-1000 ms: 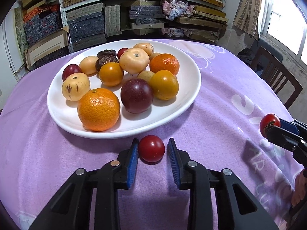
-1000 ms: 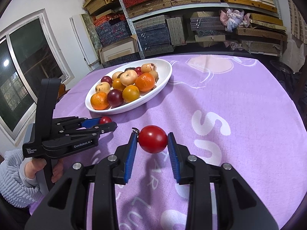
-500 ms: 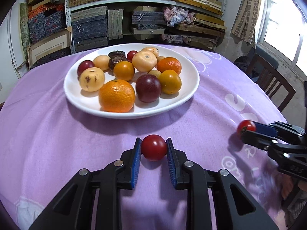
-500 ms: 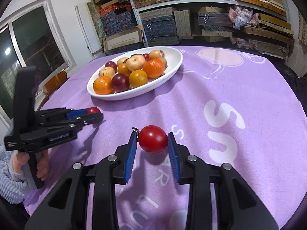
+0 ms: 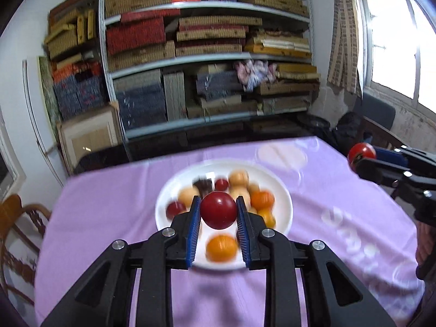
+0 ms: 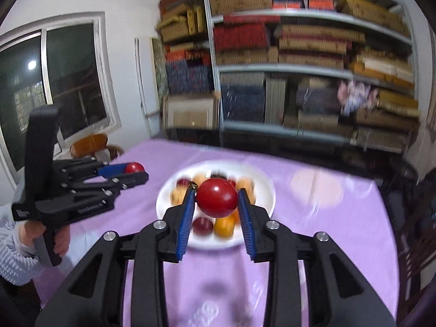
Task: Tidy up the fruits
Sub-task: 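Carry both tomatoes up toward the white plate, then lower both tomatoes into the plate and open both tools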
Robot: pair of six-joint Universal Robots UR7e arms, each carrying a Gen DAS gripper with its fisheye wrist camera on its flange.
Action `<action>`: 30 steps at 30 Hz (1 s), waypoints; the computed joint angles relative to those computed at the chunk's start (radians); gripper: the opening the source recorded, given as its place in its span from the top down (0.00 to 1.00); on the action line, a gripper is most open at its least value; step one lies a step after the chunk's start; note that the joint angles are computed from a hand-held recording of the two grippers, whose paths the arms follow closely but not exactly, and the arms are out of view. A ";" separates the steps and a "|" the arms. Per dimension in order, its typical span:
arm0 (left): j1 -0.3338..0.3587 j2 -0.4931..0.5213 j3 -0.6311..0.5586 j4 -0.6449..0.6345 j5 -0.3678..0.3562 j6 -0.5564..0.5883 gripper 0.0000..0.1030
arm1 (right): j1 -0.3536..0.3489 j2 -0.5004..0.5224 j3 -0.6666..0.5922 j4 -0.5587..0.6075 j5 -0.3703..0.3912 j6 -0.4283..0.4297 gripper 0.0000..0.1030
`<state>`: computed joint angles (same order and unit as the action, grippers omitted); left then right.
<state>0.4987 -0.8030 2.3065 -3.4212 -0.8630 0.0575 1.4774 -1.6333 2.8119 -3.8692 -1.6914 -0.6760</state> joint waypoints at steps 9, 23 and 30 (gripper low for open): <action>0.059 0.069 -0.197 0.068 0.005 0.038 0.75 | 0.068 0.120 -0.251 0.137 -0.130 0.057 0.69; 0.259 0.227 -0.357 0.260 -0.089 -0.043 0.75 | -0.071 0.479 -0.460 0.183 -0.203 0.106 0.69; 0.286 0.267 -0.381 0.248 -0.076 -0.026 0.75 | -0.124 0.517 -0.480 0.190 -0.178 0.106 0.71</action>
<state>0.7844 -0.5355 1.9254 -3.1729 -0.9389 0.0316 1.3536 -1.1161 2.3315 -3.6792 -1.8697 -0.5698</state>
